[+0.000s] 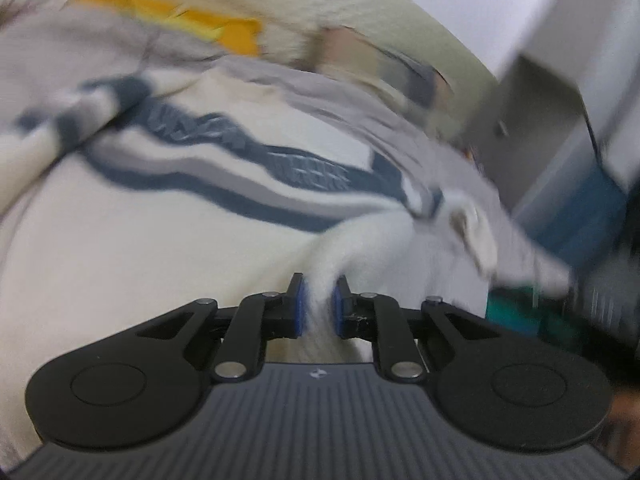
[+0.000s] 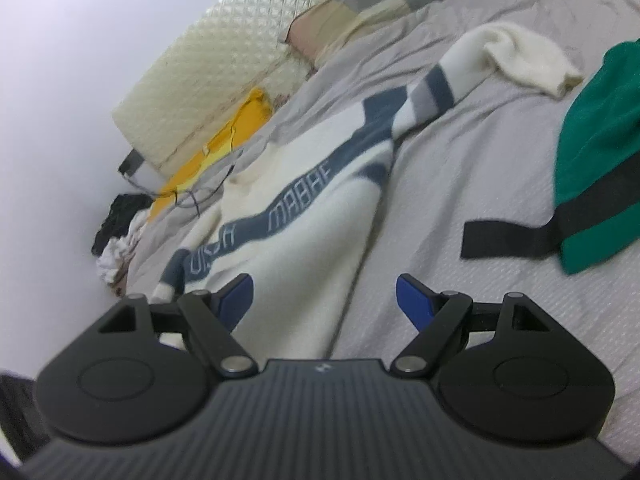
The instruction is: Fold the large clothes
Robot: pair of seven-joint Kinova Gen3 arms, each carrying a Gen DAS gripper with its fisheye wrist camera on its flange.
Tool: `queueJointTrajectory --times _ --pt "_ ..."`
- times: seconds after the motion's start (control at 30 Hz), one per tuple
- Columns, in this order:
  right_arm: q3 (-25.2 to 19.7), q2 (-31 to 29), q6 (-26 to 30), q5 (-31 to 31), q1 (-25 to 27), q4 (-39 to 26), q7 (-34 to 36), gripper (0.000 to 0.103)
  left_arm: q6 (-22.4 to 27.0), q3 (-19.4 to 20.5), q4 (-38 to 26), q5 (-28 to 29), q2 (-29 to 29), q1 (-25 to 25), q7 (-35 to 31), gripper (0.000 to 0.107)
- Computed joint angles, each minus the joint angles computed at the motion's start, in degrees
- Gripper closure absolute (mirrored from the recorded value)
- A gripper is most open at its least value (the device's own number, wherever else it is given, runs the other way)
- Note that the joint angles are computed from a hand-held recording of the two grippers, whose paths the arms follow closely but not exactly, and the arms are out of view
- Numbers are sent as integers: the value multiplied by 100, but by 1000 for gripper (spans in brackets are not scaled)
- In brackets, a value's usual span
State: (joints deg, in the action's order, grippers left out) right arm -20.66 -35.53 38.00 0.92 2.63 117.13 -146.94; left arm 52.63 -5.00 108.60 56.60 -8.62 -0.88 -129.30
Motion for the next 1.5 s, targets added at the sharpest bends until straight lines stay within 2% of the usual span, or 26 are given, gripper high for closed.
queueJointTrajectory --times 0.1,0.2,0.33,0.4,0.5,0.63,0.7,0.77,0.8,0.87,0.93,0.97,1.03,1.07,1.1,1.17,1.23,1.33,1.43,1.5 --pt "369 185 -448 -166 -647 208 73 22 275 -210 -47 309 376 -256 427 91" --pt "977 373 -1147 -865 -1444 529 450 21 589 -245 -61 655 701 -612 753 91" --pt "1671 817 -2016 -1797 -2505 868 849 23 539 -51 -50 689 733 -819 806 91" --pt "1928 1117 -2101 -2015 -2849 832 1008 31 455 4 -8 655 688 -841 814 91" --pt "1970 1438 -2303 -2214 -2884 867 915 32 306 38 62 614 630 -842 832 91" --pt "2716 1600 -2836 -2669 -3814 1030 1395 31 174 50 85 607 648 -825 910 91" --pt "2916 1629 -2808 -2775 -4020 984 1606 34 107 72 80 585 644 -802 898 91" --pt "2789 1731 -2422 -2532 -3802 800 1494 47 72 79 78 547 601 -779 870 91" --pt "2586 1695 -2285 -2468 -3536 788 1372 51 45 89 82 540 593 -758 884 91" --pt "2407 1633 -2289 -2591 -3313 849 1308 51 46 75 98 539 574 -742 876 91" --pt "2577 1624 -2403 -2874 -3515 896 1617 48 23 73 121 523 523 -715 824 91" --pt "2790 1615 -2506 -3089 -3775 940 1850 47 -1 72 142 513 482 -698 786 91" --pt "2953 1628 -2586 -3393 -3977 973 2113 48 -13 61 155 494 442 -662 751 91" --pt "2888 1629 -2616 -3406 -3919 981 2118 54 21 45 153 491 435 -650 712 91" --pt "2729 1622 -2600 -3325 -3754 966 2042 73 18 45 159 504 438 -630 668 90" --pt "2267 1529 -2417 -2918 -3223 880 1693 89 110 -10 206 579 388 -633 552 90" --pt "1781 1400 -2403 -2531 -2692 811 1228 92 269 -89 273 746 314 -651 312 90" --pt "1164 814 -2321 -2159 -1896 874 699 92 578 -180 318 927 188 -644 -253 90" --pt "768 207 -2063 -1976 -1128 806 507 93 1164 -261 339 1212 212 -686 -816 90" --pt "537 -69 -1722 -1621 -628 606 297 93 1601 -317 371 1425 266 -670 -1250 90"
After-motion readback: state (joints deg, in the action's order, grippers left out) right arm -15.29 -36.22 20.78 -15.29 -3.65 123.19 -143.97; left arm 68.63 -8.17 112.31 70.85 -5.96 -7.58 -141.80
